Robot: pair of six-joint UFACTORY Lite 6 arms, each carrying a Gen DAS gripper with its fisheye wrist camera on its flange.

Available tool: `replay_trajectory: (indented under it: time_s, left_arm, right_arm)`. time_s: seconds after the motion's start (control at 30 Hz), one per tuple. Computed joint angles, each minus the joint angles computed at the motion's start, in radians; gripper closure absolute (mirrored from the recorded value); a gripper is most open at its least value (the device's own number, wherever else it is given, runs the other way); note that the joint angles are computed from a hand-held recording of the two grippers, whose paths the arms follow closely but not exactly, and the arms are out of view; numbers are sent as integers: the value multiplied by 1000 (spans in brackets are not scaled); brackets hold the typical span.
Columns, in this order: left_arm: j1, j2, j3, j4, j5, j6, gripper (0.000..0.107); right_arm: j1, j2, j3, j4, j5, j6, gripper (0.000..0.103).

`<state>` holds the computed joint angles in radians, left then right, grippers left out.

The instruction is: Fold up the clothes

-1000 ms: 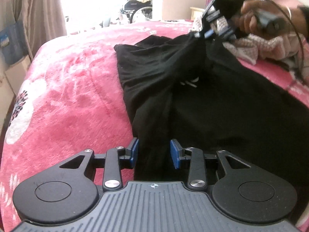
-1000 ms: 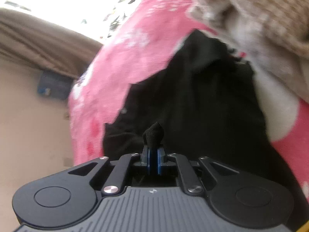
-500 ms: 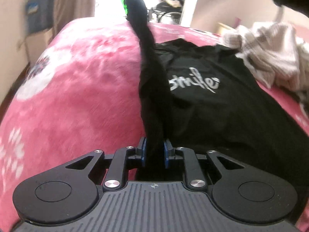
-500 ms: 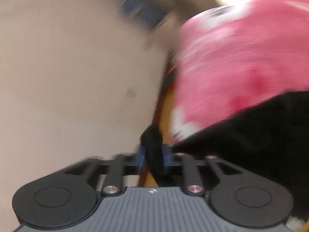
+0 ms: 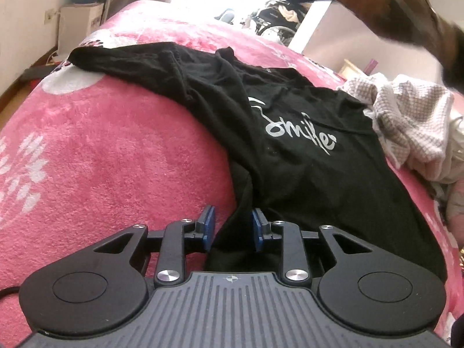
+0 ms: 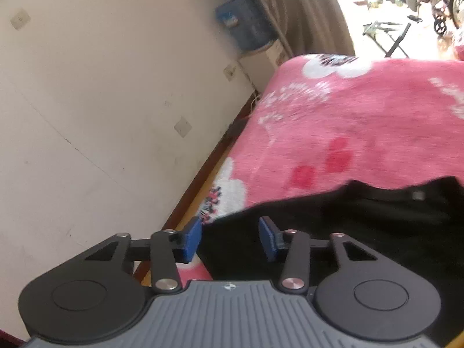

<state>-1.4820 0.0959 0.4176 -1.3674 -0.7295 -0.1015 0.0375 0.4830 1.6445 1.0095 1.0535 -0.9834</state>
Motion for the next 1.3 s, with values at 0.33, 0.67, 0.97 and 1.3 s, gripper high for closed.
replay_trajectory:
  time_s: [0.33,0.67,0.97,1.3]
  left_arm:
    - [152,-288,-93,-206,-49,324,75]
    - [727,186,390,69,106,500,72]
    - [791,284,449,150,158,372,73]
    - [781,251,399,76,103,312,104]
  right_arm:
    - [-119,-333,-574,-78,-105,-392,62]
    - [-47,-476,-792,-116,-190,-451,63]
    - [-42,-344,-735,-104,-229,-414,62]
    - [-58,-333,-743,-97,-224,-428,63]
